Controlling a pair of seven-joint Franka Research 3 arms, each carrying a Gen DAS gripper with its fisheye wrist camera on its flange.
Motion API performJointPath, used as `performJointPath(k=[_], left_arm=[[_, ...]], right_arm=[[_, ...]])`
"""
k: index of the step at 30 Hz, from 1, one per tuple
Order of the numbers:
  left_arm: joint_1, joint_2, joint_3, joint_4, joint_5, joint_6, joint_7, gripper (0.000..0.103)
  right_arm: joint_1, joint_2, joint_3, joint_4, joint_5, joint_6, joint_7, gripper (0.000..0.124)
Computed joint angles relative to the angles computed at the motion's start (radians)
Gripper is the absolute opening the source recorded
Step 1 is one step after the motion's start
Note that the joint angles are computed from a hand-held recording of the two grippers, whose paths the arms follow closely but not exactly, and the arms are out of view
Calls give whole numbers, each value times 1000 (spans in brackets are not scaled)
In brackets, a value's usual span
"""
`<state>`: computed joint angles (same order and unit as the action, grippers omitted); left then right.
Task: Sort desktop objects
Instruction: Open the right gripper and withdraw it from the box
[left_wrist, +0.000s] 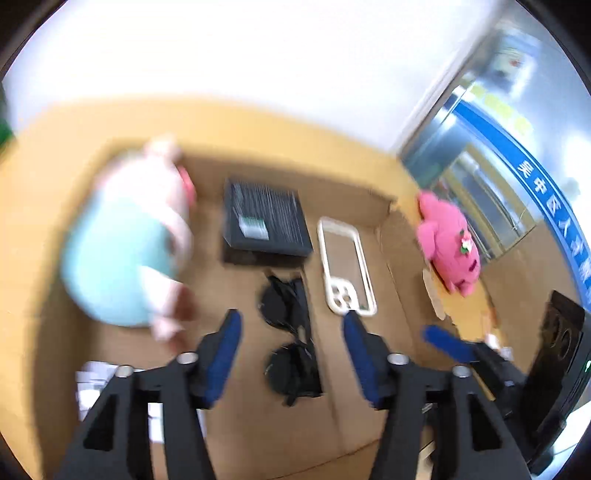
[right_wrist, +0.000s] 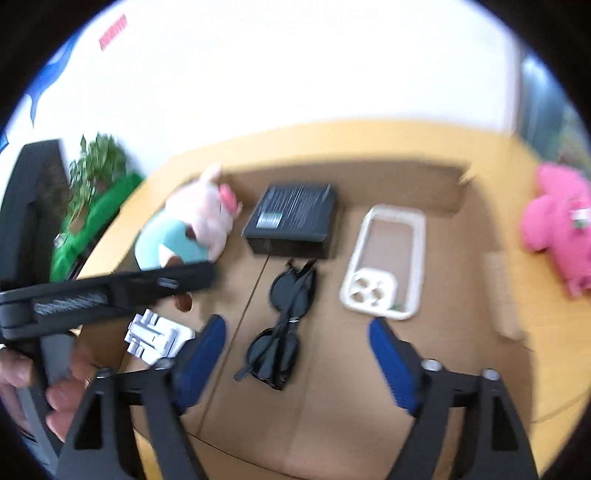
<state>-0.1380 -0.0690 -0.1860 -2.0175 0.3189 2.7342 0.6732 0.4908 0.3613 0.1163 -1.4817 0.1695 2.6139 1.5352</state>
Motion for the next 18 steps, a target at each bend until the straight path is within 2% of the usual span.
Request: performJointPath(k=[1, 2, 3, 4, 5, 6, 8, 9, 11, 13, 14, 15, 18], left_arm=[[56, -44, -60, -36, 175, -3, -135, 75], [130, -96, -147, -69, 351, -43, -270, 81], [168, -131, -210, -88, 526, -108, -419, 85], [172, -156, -244, -106, 639, -181, -518, 87], [141, -169, -243, -124, 718, -243, -587, 89], [80, -176, -207, -145, 777, -292, -642, 90], [33, -183, -186, -180, 817, -355, -699, 90], [21, -185, -185, -200, 827, -377, -727, 90], [4, -193, -166, -232, 838, -381, -762, 90], [-10, -186, -160, -249, 855, -392, -790, 90], [-19, -190, -158, -259, 859, -394, -797, 90], [-23, -186, -153, -268, 874, -382, -809, 90], [-37, -169, -168, -269, 950, -420, -883, 93]], right_arm=[[9, -35, -14, -76, -22, 101, 19, 82], [26, -83, -36, -164, -52, 190, 55, 82], [49, -111, -66, -234, -102, 296, 117, 84], [86, -137, -113, -296, -176, 367, 204, 84], [132, -148, -176, -323, -269, 414, 308, 84], [165, -151, -228, -340, -349, 439, 397, 84], [281, -159, -374, -376, -557, 470, 609, 84], [308, -133, -405, -361, -630, 471, 686, 84], [337, -138, -439, -388, -711, 494, 746, 84], [442, -123, -565, -374, -965, 496, 965, 85], [462, -124, -599, -380, -1036, 548, 1029, 86], [460, -122, -599, -385, -1037, 567, 1027, 87], [532, -111, -700, -369, -1224, 601, 1215, 88]])
